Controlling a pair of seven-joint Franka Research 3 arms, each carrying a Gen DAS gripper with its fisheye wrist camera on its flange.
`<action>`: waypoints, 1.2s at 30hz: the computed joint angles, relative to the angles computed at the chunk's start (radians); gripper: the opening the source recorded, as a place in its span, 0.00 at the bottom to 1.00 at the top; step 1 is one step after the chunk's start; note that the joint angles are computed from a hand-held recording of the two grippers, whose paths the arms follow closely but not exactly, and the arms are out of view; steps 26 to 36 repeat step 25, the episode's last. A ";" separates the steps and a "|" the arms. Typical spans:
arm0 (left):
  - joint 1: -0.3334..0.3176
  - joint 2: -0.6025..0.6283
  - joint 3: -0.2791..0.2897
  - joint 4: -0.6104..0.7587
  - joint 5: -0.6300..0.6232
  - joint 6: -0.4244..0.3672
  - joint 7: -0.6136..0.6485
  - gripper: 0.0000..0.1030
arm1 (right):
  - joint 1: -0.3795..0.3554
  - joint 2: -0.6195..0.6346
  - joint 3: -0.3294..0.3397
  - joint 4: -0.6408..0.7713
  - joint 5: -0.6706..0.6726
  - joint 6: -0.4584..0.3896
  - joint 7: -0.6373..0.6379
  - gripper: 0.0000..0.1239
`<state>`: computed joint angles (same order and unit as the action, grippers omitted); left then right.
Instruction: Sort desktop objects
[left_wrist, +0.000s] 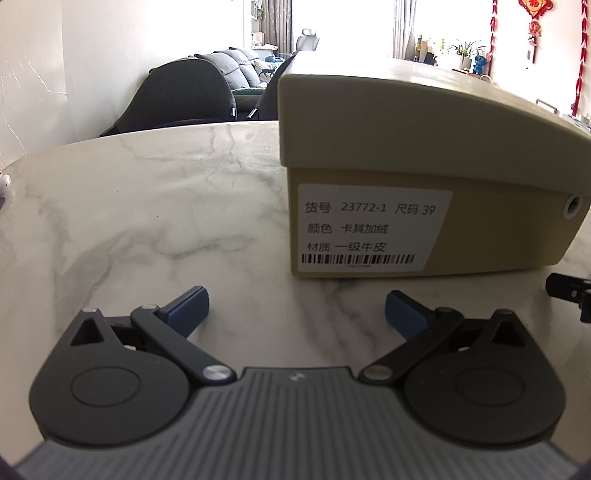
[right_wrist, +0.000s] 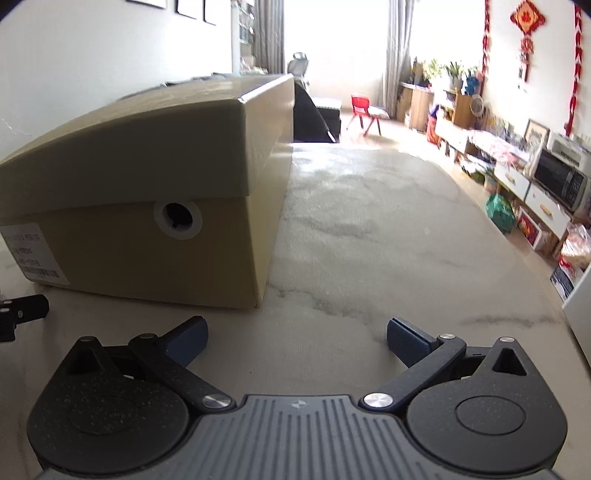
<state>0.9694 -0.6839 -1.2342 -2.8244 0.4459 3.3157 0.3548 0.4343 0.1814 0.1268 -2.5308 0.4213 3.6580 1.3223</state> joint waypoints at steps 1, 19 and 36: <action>0.005 0.000 -0.004 0.001 0.000 0.002 0.000 1.00 | -0.004 -0.003 0.001 -0.004 -0.011 -0.001 0.002 0.83; -0.013 -0.011 0.007 -0.023 -0.005 0.015 -0.002 1.00 | 0.052 -0.006 -0.006 0.023 0.159 -0.004 -0.085 0.83; 0.011 -0.009 -0.016 -0.007 -0.016 0.006 -0.002 1.00 | 0.040 -0.011 -0.003 0.016 0.141 -0.005 -0.074 0.83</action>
